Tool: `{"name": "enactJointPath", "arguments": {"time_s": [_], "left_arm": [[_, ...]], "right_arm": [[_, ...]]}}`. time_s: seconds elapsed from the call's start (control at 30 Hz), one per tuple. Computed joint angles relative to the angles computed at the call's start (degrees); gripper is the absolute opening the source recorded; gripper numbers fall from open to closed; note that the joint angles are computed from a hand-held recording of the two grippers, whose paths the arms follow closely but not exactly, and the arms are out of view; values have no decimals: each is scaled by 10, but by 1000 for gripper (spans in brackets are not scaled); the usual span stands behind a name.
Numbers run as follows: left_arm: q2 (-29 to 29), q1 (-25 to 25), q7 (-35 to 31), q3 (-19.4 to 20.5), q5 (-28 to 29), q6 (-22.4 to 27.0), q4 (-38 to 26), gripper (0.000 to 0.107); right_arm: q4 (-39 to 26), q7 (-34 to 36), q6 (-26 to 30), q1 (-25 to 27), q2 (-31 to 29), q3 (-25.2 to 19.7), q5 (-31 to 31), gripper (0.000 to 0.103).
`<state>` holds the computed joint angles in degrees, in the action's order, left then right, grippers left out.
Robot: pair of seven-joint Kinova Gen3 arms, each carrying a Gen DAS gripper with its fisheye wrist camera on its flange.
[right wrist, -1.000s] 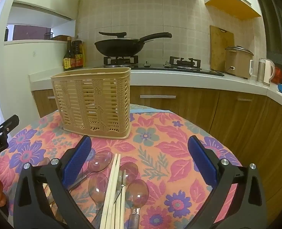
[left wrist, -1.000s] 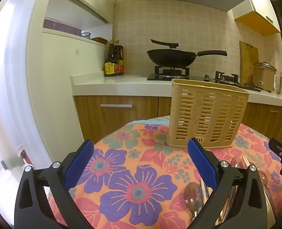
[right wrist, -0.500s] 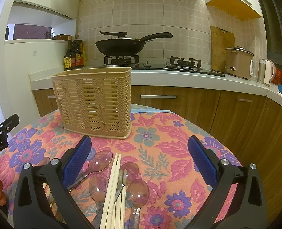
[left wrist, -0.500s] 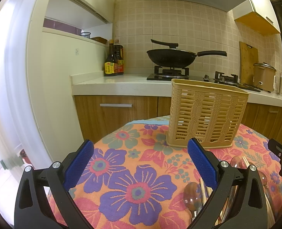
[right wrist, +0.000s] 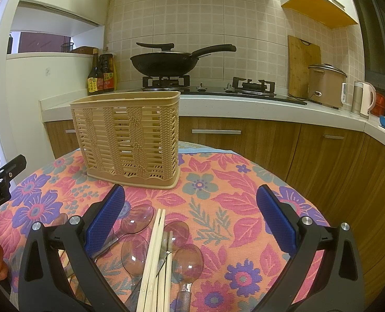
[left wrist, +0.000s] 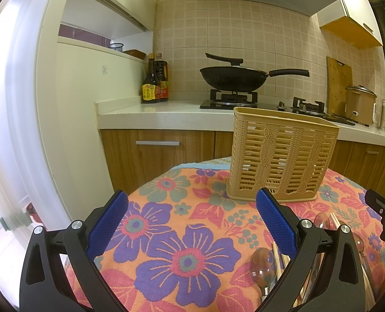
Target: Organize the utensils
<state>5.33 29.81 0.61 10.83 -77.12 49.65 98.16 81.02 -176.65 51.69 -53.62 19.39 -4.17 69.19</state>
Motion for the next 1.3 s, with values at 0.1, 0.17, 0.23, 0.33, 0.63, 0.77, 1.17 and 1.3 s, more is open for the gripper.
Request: {"name": "enactJointPath", "arguments": {"time_s": [0.1, 0.17, 0.23, 0.33, 0.63, 0.77, 1.17, 1.3], "left_arm": [[-1, -1, -1, 0, 1, -2, 0, 96], [-1, -2, -2, 0, 2, -2, 0, 96], [-2, -2, -1, 0, 2, -3, 1, 96], [-1, -1, 0, 1, 0, -1, 1, 96], [-1, -1, -7, 1, 7, -4, -2, 96], [0, 2, -3, 2, 6, -1, -1, 96], [1, 0, -9, 0, 11, -6, -2, 96], [1, 1, -8, -1, 11, -6, -3, 96]], "right_arm": [[0, 0, 0, 0, 0, 0, 0, 96], [0, 0, 0, 0, 0, 0, 1, 96], [-1, 1, 1, 0, 0, 0, 0, 96], [-1, 1, 0, 0, 0, 0, 0, 96], [-2, 2, 1, 0, 1, 0, -1, 96], [-2, 2, 1, -1, 1, 0, -1, 96], [-2, 2, 3, -1, 0, 0, -3, 96], [-1, 0, 3, -1, -1, 0, -5, 96]]}}
